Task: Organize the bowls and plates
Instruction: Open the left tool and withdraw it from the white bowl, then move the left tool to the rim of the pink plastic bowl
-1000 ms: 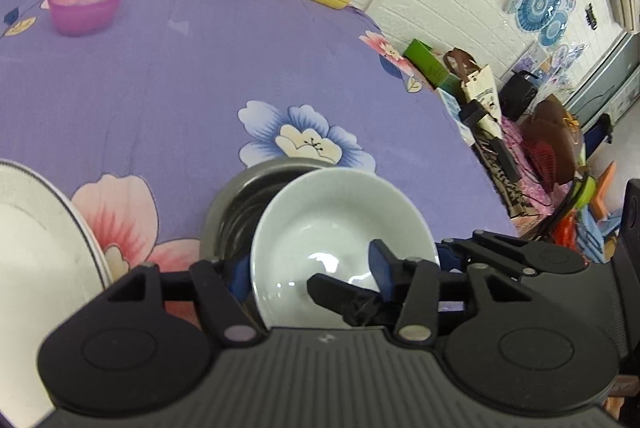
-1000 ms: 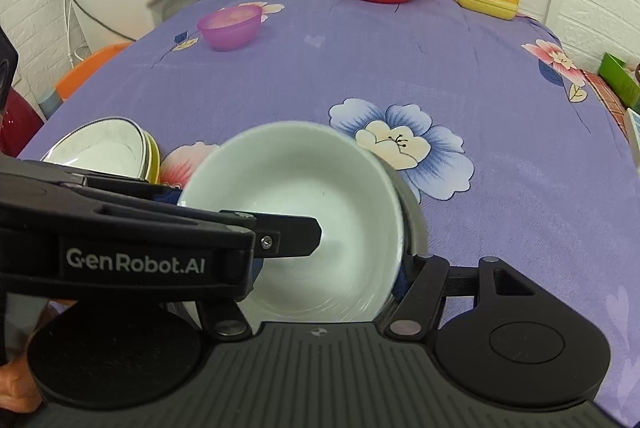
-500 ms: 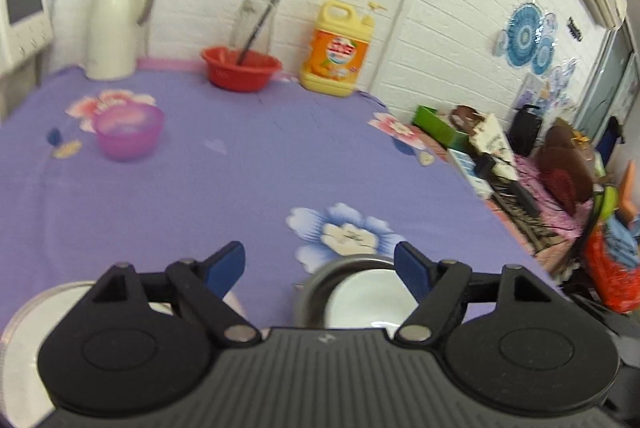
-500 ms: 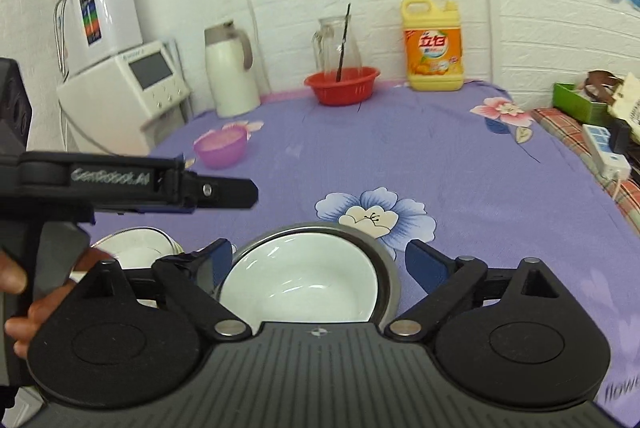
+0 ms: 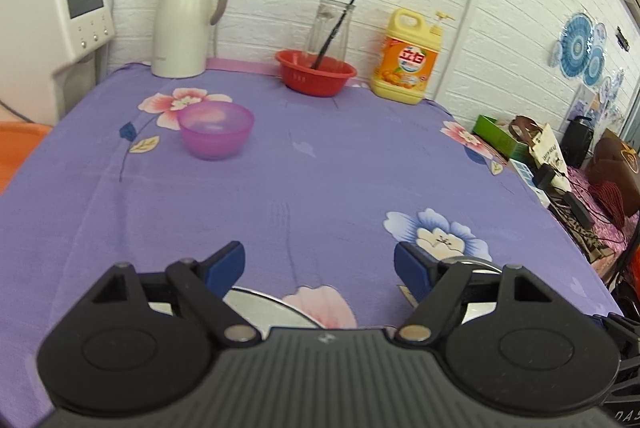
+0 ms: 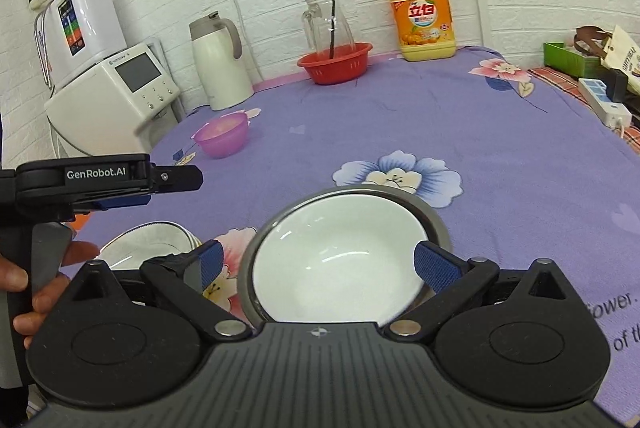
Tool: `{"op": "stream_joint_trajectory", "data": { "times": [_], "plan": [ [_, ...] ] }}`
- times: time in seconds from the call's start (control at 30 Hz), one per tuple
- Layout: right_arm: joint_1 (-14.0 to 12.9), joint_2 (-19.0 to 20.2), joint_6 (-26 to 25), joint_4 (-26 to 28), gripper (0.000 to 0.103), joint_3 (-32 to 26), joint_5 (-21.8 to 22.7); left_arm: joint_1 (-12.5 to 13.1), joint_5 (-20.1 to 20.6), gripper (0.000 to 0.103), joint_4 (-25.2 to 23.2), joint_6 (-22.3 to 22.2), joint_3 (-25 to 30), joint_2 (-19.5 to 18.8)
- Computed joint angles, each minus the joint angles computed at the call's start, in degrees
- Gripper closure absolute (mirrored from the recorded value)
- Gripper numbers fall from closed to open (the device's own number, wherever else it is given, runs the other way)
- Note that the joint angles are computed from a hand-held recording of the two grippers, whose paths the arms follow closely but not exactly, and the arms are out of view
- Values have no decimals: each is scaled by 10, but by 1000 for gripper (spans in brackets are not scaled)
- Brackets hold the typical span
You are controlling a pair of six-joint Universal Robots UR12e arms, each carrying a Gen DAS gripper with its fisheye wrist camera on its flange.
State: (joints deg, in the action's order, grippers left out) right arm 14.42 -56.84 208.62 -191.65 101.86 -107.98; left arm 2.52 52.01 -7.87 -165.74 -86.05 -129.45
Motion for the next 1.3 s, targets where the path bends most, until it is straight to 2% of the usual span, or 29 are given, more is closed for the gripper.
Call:
{"op": "stream_joint_trajectory", "data": {
  "times": [0.1,0.2,0.33,0.5,0.6,0.73,0.87,0.93,1.03,1.2,1.3],
  "plan": [
    [1,4,-10,22,0,-17,12,3,14,26,1,-4,11,-6],
    [-2,8,-14,38,0,-29,44,6,22,26,-5,-9,23,-12],
    [-8,13,-4,19,0,-32,82,9,37,26,-14,-7,37,-19],
    [-12,16,3,43,0,-48,87,20,43,26,-38,11,77,-32],
    [-19,20,-39,60,0,-70,98,25,62,26,-30,6,126,-50],
    [-24,46,-140,91,0,-144,93,25,80,26,-14,-26,210,-86],
    [-33,98,-215,172,0,-253,116,17,65,25,-82,-33,314,-138],
    [-38,130,-230,235,0,-314,132,11,51,25,-135,-27,372,-173],
    [-40,178,-253,321,0,-395,130,1,53,26,-209,-3,444,-219],
    [-44,232,-261,389,0,-474,132,-12,51,26,-345,33,592,-303],
    [-47,250,-266,409,0,-499,138,-15,51,27,-396,35,680,-353]
  ]
}}
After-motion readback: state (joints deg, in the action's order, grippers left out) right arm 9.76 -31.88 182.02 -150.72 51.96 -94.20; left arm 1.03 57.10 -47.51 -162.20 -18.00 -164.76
